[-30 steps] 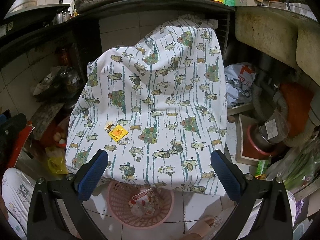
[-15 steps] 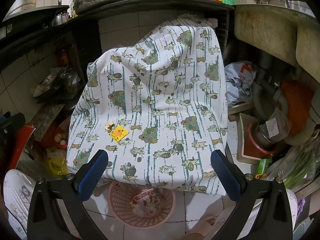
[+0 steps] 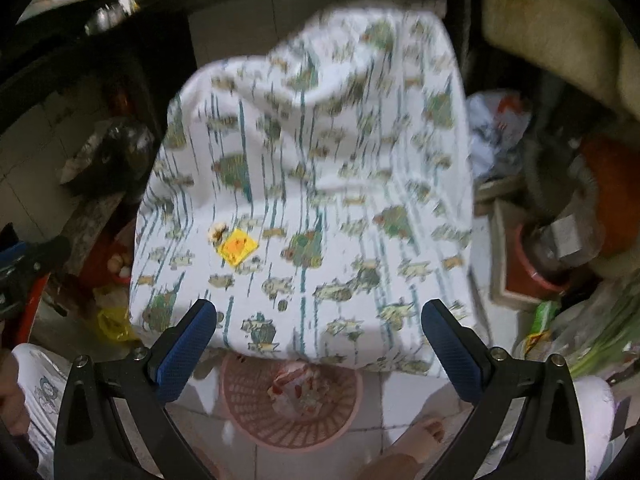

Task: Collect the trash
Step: 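Lower the right tool to the yellow square packet and grasp it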

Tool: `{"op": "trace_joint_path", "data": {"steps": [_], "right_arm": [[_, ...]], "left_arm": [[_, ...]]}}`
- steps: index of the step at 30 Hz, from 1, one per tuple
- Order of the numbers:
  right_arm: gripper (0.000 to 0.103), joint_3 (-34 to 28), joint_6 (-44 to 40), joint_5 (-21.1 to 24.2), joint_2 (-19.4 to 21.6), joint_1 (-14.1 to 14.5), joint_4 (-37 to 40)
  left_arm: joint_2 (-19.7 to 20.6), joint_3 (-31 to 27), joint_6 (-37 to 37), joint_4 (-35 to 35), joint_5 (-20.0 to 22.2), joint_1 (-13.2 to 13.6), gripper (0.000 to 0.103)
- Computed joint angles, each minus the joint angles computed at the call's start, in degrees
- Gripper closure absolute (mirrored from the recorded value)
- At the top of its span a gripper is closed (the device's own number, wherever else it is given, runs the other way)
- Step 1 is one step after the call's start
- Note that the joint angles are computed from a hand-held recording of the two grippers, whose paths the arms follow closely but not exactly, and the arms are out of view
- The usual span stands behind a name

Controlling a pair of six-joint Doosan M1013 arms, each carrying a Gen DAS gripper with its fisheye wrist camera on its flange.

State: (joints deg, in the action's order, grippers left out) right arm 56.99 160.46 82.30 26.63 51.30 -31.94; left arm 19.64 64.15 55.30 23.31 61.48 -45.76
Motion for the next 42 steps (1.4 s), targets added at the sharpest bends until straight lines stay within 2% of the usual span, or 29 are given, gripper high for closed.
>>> {"op": "trace_joint_path", "data": {"steps": [5, 9, 11, 13, 15, 18, 22, 26, 30, 33, 34, 35, 36, 40, 41, 42], "right_arm": [[0.000, -0.4, -3.7, -6.1, 1.5, -4.1, 9.6], [0.000, -4.7, -9.5, -6.4, 5.4, -6.2, 14.3], [0.004, -8.5, -14.0, -4.5, 8.3, -7.0, 15.7], [0.009, -11.6, -18.6, -3.7, 10.8, -7.9, 17.6], [0.012, -14.8, -23.1, -2.6, 13.4, -9.1, 20.3], [0.016, -19.5, -27.0, -0.6, 17.3, -10.3, 22.2], [0.017, -24.5, -32.7, 0.2, 21.5, -11.4, 25.1], [0.018, -29.0, -33.6, 2.9, 25.3, -12.2, 27.2], [0.019, -33.4, -35.4, 6.1, 28.4, -11.9, 25.6], [0.023, -35.2, -36.3, 7.4, 29.6, -11.5, 23.8], [0.027, -34.8, -36.8, 6.5, 29.3, -11.4, 23.8], [0.040, -34.3, -36.7, 5.8, 29.0, -11.3, 23.3], [0.047, -33.9, -36.3, 5.3, 28.7, -11.2, 23.1], [0.058, -27.6, -33.1, 0.2, 25.1, -11.6, 24.9], [0.071, -25.1, -32.1, -2.0, 23.6, -11.6, 25.0], [0.089, -22.7, -31.1, -4.1, 22.0, -11.7, 25.6]], "left_arm": [[5.4, -5.9, 4.9, -7.9, 3.0, 4.2, 0.000], [9.7, -11.0, 7.2, -11.8, 6.7, 6.3, 0.000], [11.6, -13.3, 8.5, -12.2, 8.8, 6.9, 0.004], [12.3, -13.8, 9.9, -13.3, 9.3, 7.5, 0.012], [12.9, -14.1, 10.5, -16.0, 9.4, 8.4, 0.015], [14.5, -15.6, 14.2, -23.4, 11.5, 10.0, 0.016], [16.6, -18.0, 14.5, -25.6, 14.2, 10.5, 0.020], [17.2, -18.7, 13.3, -25.8, 14.5, 11.0, 0.022], [17.4, -19.4, 12.8, -27.5, 14.3, 11.5, 0.024], [19.0, -21.4, 11.1, -29.3, 17.8, 12.0, 0.041], [19.3, -21.6, 10.9, -29.5, 18.4, 12.1, 0.048], [19.8, -22.0, 10.4, -28.8, 19.2, 11.9, 0.050], [19.9, -22.1, 10.2, -28.1, 19.3, 11.7, 0.053], [19.5, -21.5, 11.4, -29.2, 17.1, 11.5, 0.053], [19.4, -21.4, 11.9, -30.0, 16.5, 11.5, 0.053], [19.4, -21.5, 12.3, -30.8, 15.9, 11.6, 0.053]]}}
